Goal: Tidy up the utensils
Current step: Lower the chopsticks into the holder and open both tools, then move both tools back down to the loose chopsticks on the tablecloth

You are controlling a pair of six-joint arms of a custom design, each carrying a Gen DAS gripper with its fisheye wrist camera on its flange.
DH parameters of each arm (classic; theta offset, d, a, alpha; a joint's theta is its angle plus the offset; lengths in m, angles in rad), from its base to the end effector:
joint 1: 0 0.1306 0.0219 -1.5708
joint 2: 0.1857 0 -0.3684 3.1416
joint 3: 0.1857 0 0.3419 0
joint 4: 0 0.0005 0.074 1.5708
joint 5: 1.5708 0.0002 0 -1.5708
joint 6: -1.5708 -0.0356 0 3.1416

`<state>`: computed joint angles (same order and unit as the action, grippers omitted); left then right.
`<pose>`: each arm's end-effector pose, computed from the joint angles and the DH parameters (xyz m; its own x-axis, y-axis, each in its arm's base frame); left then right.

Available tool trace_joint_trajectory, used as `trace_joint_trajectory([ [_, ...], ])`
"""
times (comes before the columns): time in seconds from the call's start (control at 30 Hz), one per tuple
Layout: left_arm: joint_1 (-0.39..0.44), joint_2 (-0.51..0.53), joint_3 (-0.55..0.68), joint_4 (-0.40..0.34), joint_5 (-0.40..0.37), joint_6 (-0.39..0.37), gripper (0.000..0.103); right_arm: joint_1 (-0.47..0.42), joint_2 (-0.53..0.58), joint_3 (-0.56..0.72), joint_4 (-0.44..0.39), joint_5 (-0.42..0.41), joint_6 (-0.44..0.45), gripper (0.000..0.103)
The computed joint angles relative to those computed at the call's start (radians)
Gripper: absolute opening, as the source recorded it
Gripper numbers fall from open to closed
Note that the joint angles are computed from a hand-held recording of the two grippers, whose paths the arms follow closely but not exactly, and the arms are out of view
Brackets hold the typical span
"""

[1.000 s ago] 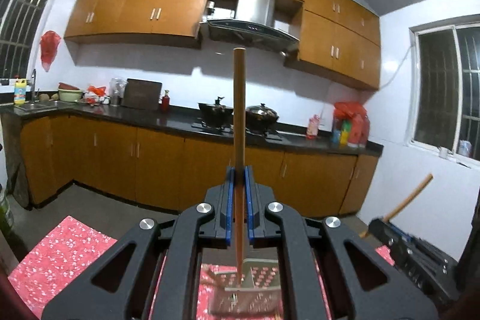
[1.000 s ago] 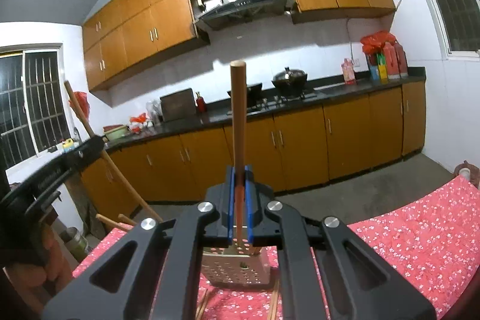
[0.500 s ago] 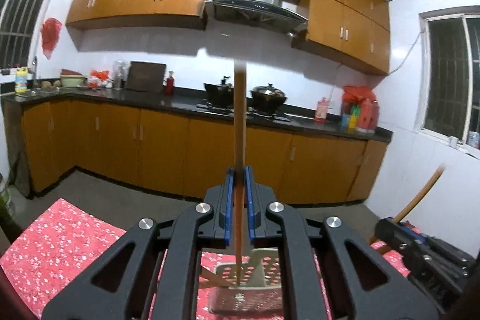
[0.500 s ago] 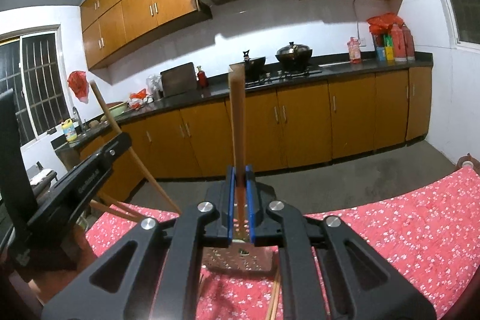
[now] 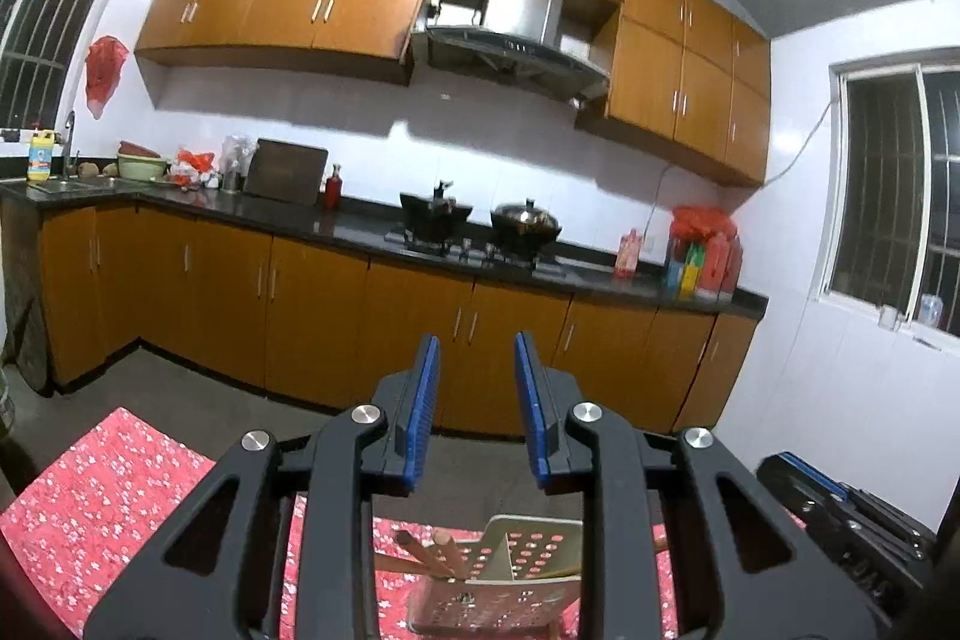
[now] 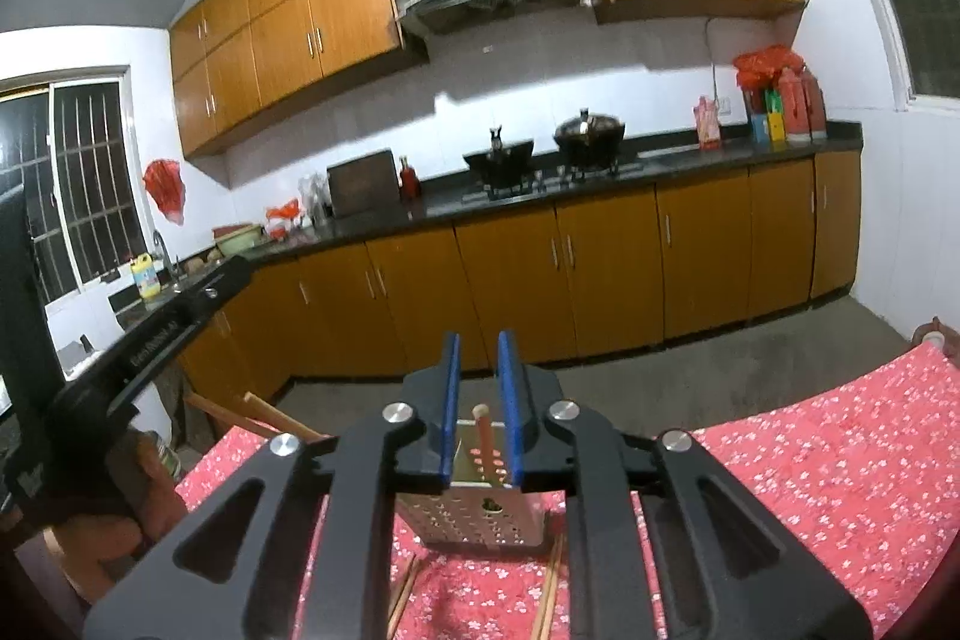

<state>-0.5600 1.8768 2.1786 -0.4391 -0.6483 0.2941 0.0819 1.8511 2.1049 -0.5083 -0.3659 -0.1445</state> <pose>0.5396 -0.3135 0.5428 -0.0868 -0.2183 -0.9720 -0.1134 0.9715 -0.2081 0.6190 0.0631 0.5184 -0.3090 0.1096 -0.9447 -0.3810 0.8959 0.2285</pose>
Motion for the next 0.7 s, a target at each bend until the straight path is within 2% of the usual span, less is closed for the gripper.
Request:
trace_joint_trajectory([
  [0.07,-0.003,-0.058,-0.083,0.050,0.003,0.001,0.027,-0.015,-0.049,-0.079,0.056,0.001,-0.001,0.017],
  [0.13,-0.005,-0.114,-0.166,0.073,0.006,0.015,0.029,-0.031,-0.092,-0.155,0.097,0.009,-0.003,0.023],
  [0.2,-0.006,-0.162,-0.240,0.072,0.004,0.033,0.032,-0.046,-0.122,-0.219,0.114,0.027,0.005,0.027],
  [0.27,-0.010,-0.214,-0.330,0.046,-0.006,0.068,0.035,-0.060,-0.134,-0.269,0.095,0.063,0.031,0.028],
  [0.3,-0.009,-0.227,-0.358,0.015,-0.007,0.090,0.035,-0.066,-0.129,-0.281,0.071,0.075,0.042,0.028],
  [0.4,-0.005,-0.235,-0.417,-0.138,0.029,0.166,0.035,-0.079,-0.070,-0.262,-0.087,0.103,0.071,0.028],
  [0.43,-0.003,-0.233,-0.439,-0.174,0.047,0.185,0.035,-0.083,-0.033,-0.244,-0.176,0.093,0.082,0.025],
  [0.5,0.005,-0.212,-0.463,-0.261,0.122,0.234,0.035,-0.083,0.007,-0.239,-0.269,0.054,0.085,0.020],
  [0.53,0.010,-0.200,-0.482,-0.295,0.184,0.268,0.034,-0.080,0.013,-0.252,-0.290,0.030,0.086,0.019],
  [0.6,0.013,-0.188,-0.503,-0.317,0.252,0.299,0.032,-0.066,0.018,-0.281,-0.313,-0.002,0.093,0.019],
  [0.7,0.007,-0.169,-0.527,-0.324,0.318,0.328,0.029,-0.033,0.011,-0.331,-0.313,-0.008,0.130,0.017],
])
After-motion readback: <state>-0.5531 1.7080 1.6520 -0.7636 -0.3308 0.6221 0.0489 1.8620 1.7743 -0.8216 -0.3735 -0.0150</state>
